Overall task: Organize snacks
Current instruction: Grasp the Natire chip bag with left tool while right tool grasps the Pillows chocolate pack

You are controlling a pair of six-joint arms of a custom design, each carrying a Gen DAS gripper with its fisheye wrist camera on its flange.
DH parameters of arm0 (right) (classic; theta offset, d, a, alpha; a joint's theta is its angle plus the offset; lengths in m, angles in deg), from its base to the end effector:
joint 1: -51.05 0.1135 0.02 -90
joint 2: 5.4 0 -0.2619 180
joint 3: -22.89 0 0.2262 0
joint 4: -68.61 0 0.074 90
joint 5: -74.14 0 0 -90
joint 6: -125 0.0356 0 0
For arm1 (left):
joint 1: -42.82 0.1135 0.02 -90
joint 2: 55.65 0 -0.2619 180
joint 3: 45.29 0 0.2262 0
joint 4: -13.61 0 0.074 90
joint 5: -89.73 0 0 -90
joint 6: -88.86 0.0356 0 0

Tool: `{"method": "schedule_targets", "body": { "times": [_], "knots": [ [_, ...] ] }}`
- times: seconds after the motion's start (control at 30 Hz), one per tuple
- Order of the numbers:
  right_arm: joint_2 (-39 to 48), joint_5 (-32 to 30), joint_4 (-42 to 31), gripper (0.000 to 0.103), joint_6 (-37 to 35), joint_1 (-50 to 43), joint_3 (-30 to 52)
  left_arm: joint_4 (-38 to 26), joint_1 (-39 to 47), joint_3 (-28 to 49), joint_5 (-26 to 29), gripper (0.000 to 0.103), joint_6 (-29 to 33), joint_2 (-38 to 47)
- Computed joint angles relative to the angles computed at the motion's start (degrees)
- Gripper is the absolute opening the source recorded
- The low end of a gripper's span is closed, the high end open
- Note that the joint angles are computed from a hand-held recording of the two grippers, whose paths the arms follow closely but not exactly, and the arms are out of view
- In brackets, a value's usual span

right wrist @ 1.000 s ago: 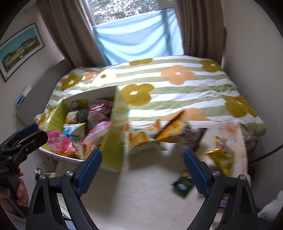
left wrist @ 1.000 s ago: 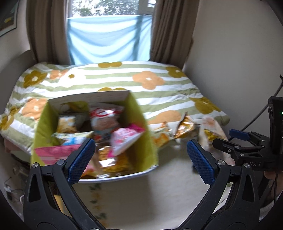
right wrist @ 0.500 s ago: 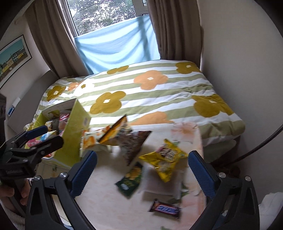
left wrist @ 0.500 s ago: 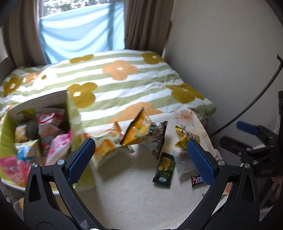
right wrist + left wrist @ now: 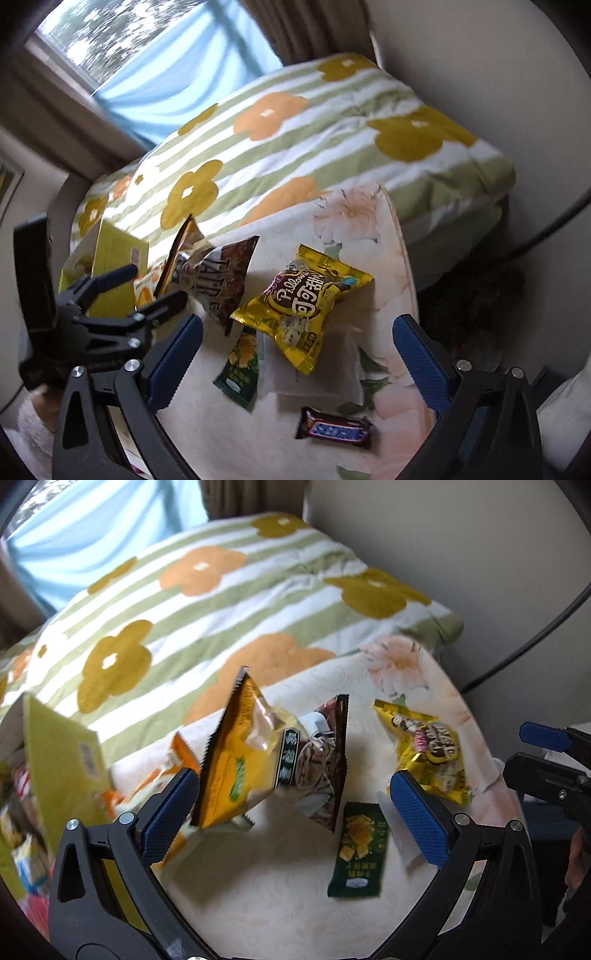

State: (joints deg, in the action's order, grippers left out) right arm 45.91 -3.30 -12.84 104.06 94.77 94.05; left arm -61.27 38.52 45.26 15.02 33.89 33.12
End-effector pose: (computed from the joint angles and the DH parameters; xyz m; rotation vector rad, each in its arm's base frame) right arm 0.0926 0.0779 0.2991 0.6558 2.5795 0.3986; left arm 0.2705 -0.0298 0.2787 0.9868 2.5968 -0.2502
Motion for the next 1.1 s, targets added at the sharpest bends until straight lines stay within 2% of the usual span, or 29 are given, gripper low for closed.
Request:
{"method": "schedule_targets", "body": {
  "times": [0.13,0.37,0.6,1.1],
  "knots": [
    [0.8,-7.3,6.4,0.102,-2.5,-8.8,-5.2,2.6,-2.3,-0.4,-1.8,0.103,0.4,4.7],
    [4.8,-12.7,15.0,0.102,-4.1,-16.1,-11.0,5.8,-4.4,1.0,-3.6,0.103,0.0,12.3],
    [9.4,-15.2,20.9,0.102,-5.1,-19.6,-13.4,7.0,-5.7,3.7,-3.5,0.102,0.4,16.0],
    [10.6,-17.9,26.2,0.102,-3.2,-21.7,-17.7,9.1,-5.2,2.4,-2.4,0.087,0.6,14.6]
  ]
}}
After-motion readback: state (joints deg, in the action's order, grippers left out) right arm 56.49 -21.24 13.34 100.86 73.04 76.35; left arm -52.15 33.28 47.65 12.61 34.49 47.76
